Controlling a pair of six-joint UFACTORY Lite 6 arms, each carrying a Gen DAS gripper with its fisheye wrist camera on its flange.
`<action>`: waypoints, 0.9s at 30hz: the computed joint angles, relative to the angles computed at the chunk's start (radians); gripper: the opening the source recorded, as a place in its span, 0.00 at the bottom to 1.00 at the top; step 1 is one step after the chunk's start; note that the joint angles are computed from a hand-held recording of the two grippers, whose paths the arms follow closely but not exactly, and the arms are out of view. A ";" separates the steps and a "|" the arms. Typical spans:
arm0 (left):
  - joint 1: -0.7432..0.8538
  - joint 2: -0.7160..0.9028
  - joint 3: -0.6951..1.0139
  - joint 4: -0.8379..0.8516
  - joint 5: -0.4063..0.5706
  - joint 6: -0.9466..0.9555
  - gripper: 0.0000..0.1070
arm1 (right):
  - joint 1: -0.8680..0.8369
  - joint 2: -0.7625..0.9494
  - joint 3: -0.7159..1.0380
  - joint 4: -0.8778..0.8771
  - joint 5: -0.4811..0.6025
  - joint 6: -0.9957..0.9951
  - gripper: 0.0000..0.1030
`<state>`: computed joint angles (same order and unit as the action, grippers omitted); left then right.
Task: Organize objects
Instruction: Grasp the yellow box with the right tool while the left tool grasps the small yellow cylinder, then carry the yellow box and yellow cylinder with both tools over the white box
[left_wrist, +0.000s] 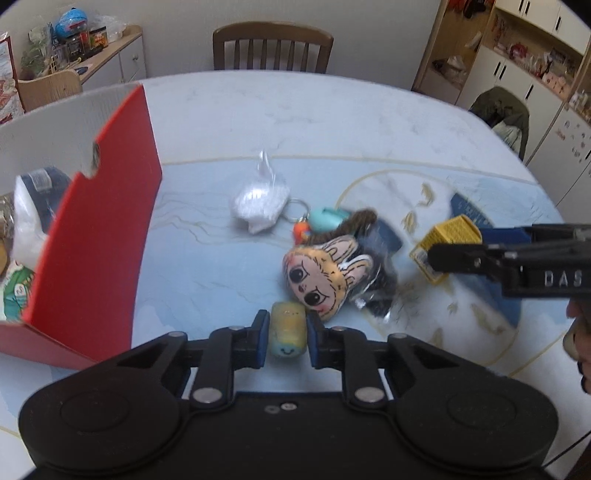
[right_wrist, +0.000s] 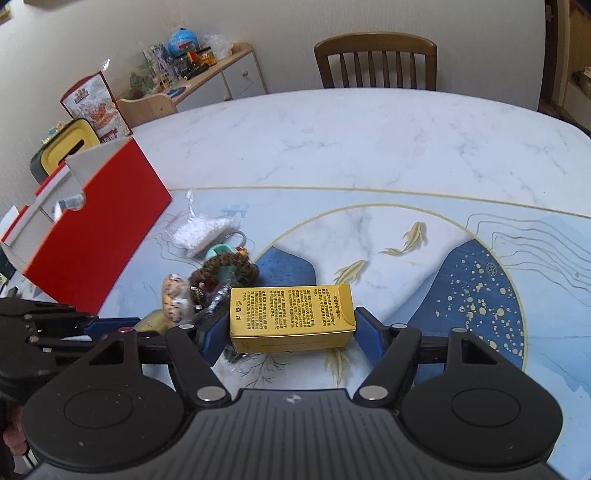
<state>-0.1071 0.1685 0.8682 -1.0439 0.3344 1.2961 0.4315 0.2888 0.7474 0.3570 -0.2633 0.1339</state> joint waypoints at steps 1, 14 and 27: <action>0.004 -0.014 0.002 0.010 0.012 -0.011 0.17 | 0.007 -0.023 -0.009 0.039 0.005 -0.041 0.69; 0.110 -0.138 0.077 0.035 0.197 -0.026 0.17 | 0.124 -0.252 -0.022 0.823 0.039 -0.825 0.69; 0.336 -0.071 0.280 0.021 0.430 0.050 0.17 | 0.292 -0.155 0.242 1.386 -0.073 -1.392 0.69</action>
<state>0.2289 0.0971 1.1487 -1.0232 0.7644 1.3465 0.7238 0.1340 0.9892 1.7431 -0.3360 -1.2584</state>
